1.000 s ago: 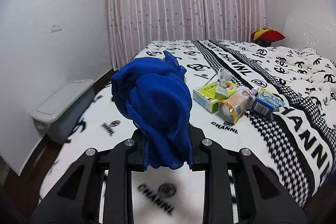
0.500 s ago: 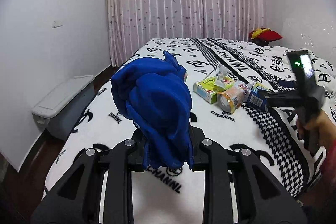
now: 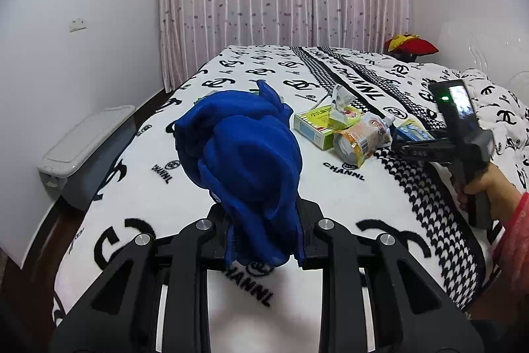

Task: Collect trash
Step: 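Carry both items over the orange bucket and open both tools to drop them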

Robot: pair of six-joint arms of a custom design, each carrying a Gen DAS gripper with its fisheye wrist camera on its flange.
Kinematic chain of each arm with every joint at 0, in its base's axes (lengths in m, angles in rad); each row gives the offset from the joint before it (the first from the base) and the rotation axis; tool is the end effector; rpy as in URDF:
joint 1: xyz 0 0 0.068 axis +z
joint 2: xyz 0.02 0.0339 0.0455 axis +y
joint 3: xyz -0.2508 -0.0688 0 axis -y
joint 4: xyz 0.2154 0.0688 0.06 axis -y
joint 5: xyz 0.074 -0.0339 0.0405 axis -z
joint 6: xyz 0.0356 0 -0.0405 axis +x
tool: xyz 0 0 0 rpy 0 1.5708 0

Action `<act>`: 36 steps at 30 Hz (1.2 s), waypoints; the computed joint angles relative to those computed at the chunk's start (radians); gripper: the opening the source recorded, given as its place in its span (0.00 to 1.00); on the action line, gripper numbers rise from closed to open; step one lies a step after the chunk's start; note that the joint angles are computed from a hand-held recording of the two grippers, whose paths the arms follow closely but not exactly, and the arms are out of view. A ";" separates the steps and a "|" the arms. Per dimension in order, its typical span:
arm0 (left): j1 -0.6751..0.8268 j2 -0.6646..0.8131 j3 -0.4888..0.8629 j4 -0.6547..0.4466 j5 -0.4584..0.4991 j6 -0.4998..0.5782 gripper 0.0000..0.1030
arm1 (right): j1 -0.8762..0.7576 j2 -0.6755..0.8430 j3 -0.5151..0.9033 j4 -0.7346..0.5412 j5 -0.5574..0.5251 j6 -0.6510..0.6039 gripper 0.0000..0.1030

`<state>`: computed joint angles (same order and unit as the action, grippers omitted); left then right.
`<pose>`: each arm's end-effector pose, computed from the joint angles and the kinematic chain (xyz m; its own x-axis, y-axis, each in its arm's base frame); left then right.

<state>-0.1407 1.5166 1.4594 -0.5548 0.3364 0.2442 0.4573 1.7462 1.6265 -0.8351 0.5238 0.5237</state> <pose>0.3082 -0.0555 0.3497 -0.4553 0.2950 -0.8401 0.5256 0.8506 0.0139 0.3177 0.1365 0.3087 -0.6957 0.1403 -0.7045 0.2597 0.9635 -0.0646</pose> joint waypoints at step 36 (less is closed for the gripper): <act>0.328 -0.166 -0.722 -0.440 0.071 0.872 0.24 | 0.971 0.233 -0.240 0.060 -0.132 1.256 0.54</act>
<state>0.1875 1.3504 0.7373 -0.9946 0.4070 1.1165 1.4287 1.9793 1.3860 -0.7755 0.3919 1.7798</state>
